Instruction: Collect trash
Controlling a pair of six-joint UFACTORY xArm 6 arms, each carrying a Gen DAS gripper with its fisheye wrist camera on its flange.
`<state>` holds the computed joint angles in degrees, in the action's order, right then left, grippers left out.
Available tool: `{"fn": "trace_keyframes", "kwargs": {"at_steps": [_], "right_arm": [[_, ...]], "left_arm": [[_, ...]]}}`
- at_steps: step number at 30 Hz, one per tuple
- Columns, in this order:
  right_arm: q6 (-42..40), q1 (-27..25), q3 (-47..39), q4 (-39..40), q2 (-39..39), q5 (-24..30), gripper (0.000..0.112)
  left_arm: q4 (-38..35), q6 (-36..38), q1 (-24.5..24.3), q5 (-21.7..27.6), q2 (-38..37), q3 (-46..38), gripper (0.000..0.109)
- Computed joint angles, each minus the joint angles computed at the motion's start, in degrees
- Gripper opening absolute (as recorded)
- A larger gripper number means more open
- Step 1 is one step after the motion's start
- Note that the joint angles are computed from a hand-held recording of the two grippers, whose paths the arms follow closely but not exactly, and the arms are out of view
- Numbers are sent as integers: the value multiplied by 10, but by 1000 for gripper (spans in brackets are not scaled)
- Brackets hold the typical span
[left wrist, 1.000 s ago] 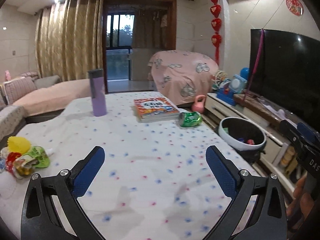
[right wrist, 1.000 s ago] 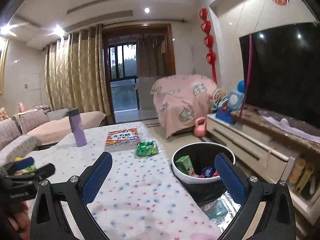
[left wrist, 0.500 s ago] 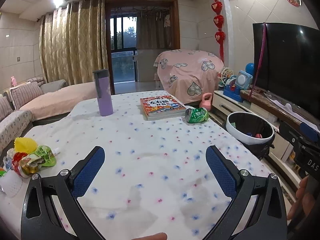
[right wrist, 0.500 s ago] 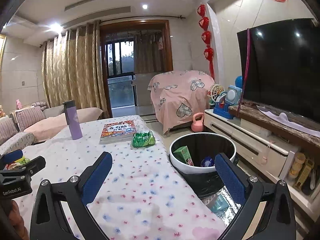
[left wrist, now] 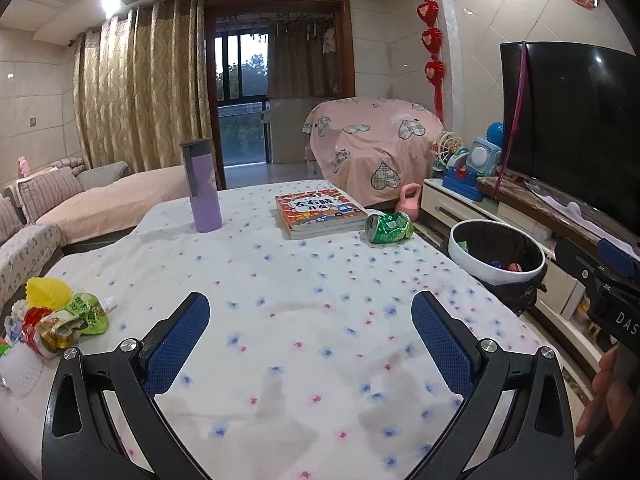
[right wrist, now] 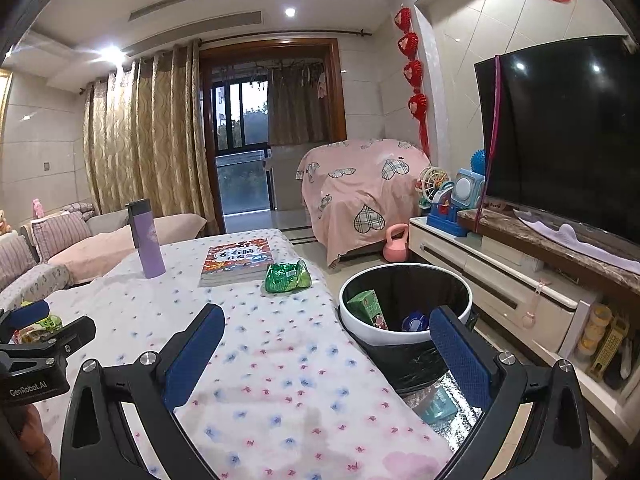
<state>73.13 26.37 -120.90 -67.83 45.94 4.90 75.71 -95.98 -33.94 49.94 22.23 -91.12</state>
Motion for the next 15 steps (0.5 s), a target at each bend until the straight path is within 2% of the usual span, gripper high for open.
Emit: {"fn": "trace_keyframes", "kwargs": {"at_steps": [15], "right_arm": [[0, 0, 5, 1, -4, 0, 103]], "left_arm": [[1, 1, 2, -6, 2, 1, 103]]}}
